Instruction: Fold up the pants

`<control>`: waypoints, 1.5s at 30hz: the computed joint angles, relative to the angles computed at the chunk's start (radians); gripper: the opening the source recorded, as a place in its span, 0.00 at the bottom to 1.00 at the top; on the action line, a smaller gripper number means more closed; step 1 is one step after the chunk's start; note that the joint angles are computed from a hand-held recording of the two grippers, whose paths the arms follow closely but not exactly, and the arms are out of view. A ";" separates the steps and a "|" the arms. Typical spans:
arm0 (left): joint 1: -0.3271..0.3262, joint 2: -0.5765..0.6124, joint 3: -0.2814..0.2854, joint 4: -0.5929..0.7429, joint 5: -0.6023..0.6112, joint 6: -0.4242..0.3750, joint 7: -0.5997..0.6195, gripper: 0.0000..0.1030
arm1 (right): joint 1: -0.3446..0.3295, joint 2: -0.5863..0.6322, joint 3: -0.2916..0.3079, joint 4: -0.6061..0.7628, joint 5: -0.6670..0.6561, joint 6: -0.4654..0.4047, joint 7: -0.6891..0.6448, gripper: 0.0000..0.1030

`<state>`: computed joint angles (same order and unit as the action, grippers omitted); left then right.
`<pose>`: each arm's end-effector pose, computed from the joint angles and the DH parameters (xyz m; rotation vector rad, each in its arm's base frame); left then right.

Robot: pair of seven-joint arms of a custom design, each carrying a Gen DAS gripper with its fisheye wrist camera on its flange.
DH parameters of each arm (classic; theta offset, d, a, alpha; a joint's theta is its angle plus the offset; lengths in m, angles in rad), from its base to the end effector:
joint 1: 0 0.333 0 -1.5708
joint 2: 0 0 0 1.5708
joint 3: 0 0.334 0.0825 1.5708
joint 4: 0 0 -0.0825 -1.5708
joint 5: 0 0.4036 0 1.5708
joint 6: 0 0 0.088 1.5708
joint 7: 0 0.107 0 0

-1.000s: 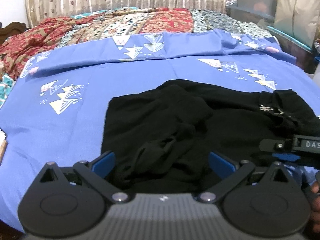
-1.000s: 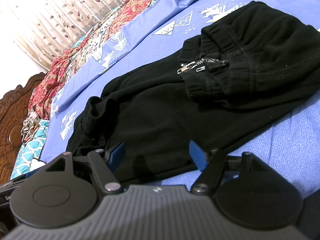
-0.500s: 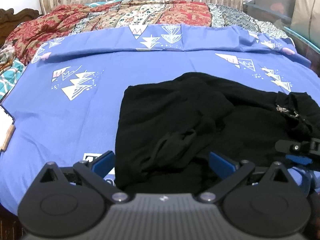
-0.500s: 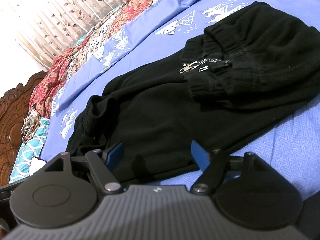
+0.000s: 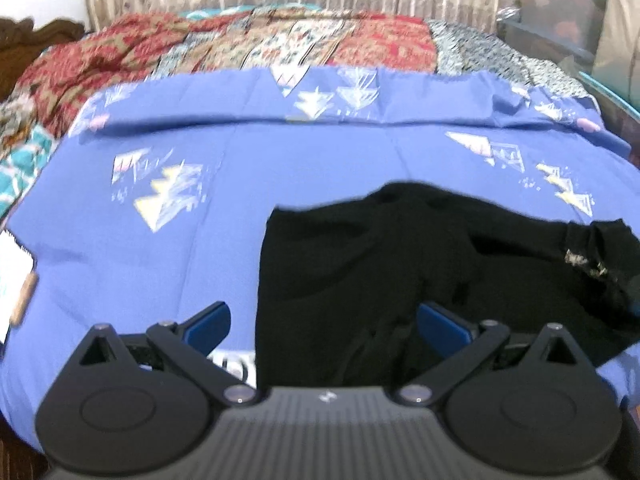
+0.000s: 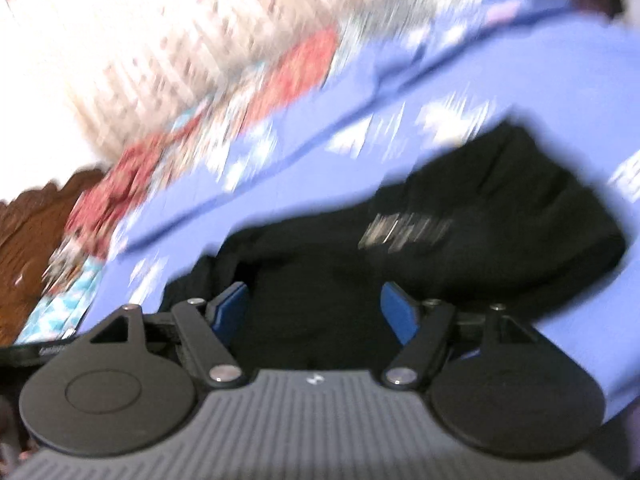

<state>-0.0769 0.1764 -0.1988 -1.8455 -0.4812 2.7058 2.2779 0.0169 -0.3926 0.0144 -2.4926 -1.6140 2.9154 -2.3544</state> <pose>0.6537 -0.1596 0.5164 -1.2270 2.3264 -0.9323 0.4421 0.0759 0.4753 -0.7698 2.0150 -0.7160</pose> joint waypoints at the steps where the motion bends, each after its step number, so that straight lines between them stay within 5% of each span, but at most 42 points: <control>1: 0.002 0.005 -0.006 0.014 -0.013 -0.004 0.013 1.00 | -0.008 -0.041 0.012 -0.025 0.012 -0.059 -0.011 0.73; 6: 0.015 0.041 -0.027 0.117 -0.094 -0.125 0.052 1.00 | -0.060 -0.172 0.023 -0.129 0.138 -0.249 -0.075 0.75; 11: 0.004 0.066 -0.039 0.193 -0.117 -0.233 0.060 1.00 | -0.122 -0.154 -0.029 -0.187 0.270 -0.178 -0.129 0.75; 12: -0.001 0.062 -0.043 0.195 -0.119 -0.237 0.074 1.00 | -0.127 -0.144 -0.032 -0.191 0.304 -0.162 -0.142 0.71; 13: -0.007 0.061 -0.046 0.201 -0.119 -0.245 0.086 1.00 | -0.134 -0.127 -0.034 -0.189 0.317 -0.128 -0.139 0.51; 16: -0.032 0.062 -0.058 0.228 -0.115 -0.285 0.108 1.00 | -0.135 -0.105 -0.003 -0.167 0.354 -0.088 -0.212 0.21; 20: -0.070 0.100 -0.071 0.320 -0.097 -0.402 0.073 1.00 | -0.153 -0.102 0.085 -0.106 0.311 -0.090 -0.287 0.19; 23: -0.096 0.154 -0.081 0.416 -0.083 -0.527 0.012 1.00 | -0.116 -0.074 0.145 -0.037 0.273 -0.168 -0.408 0.19; 30: -0.162 0.188 -0.089 0.441 0.007 -0.555 -0.015 0.99 | -0.024 0.009 0.128 0.048 0.154 -0.177 -0.526 0.19; 32: -0.175 0.176 -0.082 0.411 0.039 -0.507 0.000 0.81 | -0.004 0.025 0.113 0.063 0.124 -0.156 -0.528 0.19; 33: -0.180 0.186 -0.078 0.422 0.059 -0.513 -0.007 0.51 | 0.002 0.033 0.107 0.070 0.100 -0.147 -0.521 0.19; 34: -0.177 0.203 -0.074 0.447 0.066 -0.542 -0.023 0.38 | 0.011 0.038 0.103 0.076 0.090 -0.147 -0.522 0.19; 38: -0.129 0.275 -0.071 0.554 0.014 -0.643 -0.087 0.27 | 0.024 0.054 0.073 0.084 0.026 -0.124 -0.495 0.30; 40: -0.103 0.294 -0.078 0.583 -0.017 -0.674 -0.086 0.27 | 0.033 0.059 0.070 0.083 0.009 -0.146 -0.492 0.51; 41: -0.094 0.301 -0.081 0.596 -0.028 -0.684 -0.083 0.27 | 0.040 0.064 0.072 0.083 0.021 -0.167 -0.512 0.54; 43: -0.071 0.303 -0.087 0.604 -0.058 -0.694 -0.062 0.26 | 0.057 0.086 0.066 0.084 0.098 -0.182 -0.603 0.45; 45: -0.051 0.305 -0.089 0.613 -0.083 -0.696 -0.038 0.26 | 0.058 0.109 0.044 0.102 0.141 -0.120 -0.646 0.17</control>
